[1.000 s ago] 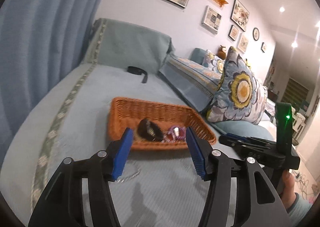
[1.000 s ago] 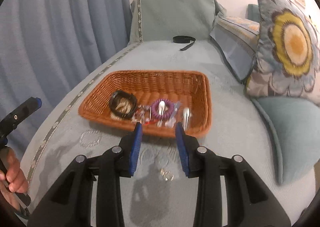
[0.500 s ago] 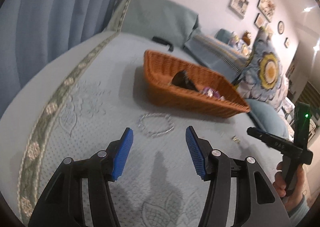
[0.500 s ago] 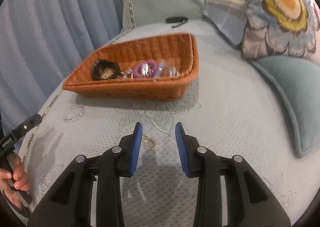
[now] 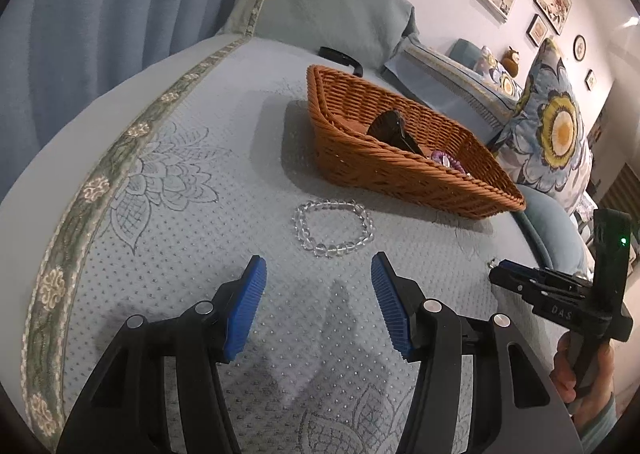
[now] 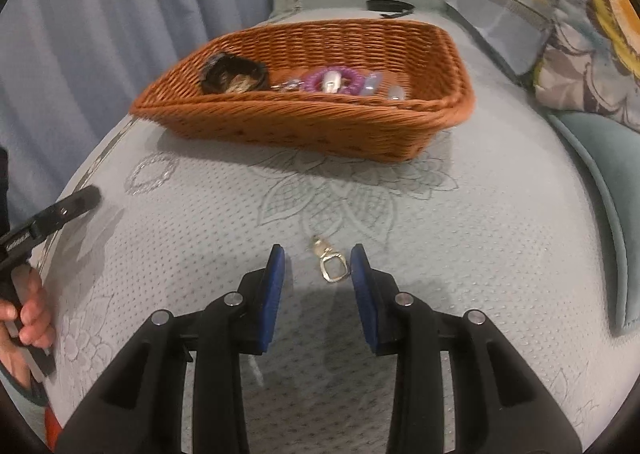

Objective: Organize jewelry
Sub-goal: 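Grasp the clear bead bracelet with the left tool while the right tool grasps the silver clasp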

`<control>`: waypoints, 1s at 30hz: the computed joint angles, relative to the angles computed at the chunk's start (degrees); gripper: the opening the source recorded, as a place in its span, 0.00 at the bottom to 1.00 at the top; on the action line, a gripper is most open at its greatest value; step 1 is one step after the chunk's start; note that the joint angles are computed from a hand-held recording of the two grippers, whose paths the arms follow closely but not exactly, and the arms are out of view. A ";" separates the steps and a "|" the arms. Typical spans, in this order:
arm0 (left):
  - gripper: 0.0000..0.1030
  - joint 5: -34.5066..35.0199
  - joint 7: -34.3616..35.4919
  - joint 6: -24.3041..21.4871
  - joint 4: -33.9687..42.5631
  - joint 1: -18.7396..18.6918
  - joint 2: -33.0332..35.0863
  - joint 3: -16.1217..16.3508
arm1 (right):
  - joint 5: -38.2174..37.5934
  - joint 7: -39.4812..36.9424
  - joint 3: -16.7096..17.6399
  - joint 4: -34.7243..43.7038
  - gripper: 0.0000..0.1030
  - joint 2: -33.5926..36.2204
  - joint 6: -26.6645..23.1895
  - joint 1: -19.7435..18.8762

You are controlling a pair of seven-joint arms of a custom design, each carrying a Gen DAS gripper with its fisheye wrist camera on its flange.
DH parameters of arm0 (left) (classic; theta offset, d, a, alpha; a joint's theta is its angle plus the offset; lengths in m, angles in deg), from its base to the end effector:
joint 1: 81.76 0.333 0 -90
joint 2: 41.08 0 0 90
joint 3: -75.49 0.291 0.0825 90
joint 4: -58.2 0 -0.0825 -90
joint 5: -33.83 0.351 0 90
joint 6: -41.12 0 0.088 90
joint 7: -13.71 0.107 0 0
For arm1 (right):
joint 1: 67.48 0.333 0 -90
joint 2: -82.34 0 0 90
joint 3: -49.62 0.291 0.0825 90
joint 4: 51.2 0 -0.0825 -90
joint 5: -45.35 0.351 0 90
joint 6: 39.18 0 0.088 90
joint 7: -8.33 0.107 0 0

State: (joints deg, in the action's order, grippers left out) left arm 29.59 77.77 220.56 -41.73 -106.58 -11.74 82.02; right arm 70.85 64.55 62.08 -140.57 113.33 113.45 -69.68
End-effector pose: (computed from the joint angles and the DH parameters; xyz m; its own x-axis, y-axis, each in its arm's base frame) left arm 0.6404 -0.2185 0.3890 0.0129 -0.9408 0.3386 -0.6739 -0.2584 -0.6922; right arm 0.6898 0.0839 0.3933 0.4036 -0.9013 -0.1573 -0.7553 -0.2312 -0.6132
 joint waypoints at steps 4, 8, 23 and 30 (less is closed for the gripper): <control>0.51 -0.39 1.08 -0.28 0.49 1.41 0.12 -1.60 | -0.47 -0.07 -0.15 -1.47 0.30 -0.80 1.45 0.51; 0.51 0.31 0.77 -3.64 6.09 1.60 3.17 -0.84 | -2.23 3.42 -1.35 -0.09 0.30 0.38 2.22 1.37; 0.05 18.62 -5.06 -26.69 31.02 0.64 15.37 -0.22 | -7.76 3.50 1.77 -1.37 0.09 0.56 6.52 0.41; 0.05 21.18 -9.22 -16.27 17.51 1.03 7.97 -1.63 | 0.21 -4.95 7.00 -4.74 0.09 -1.48 8.80 -4.12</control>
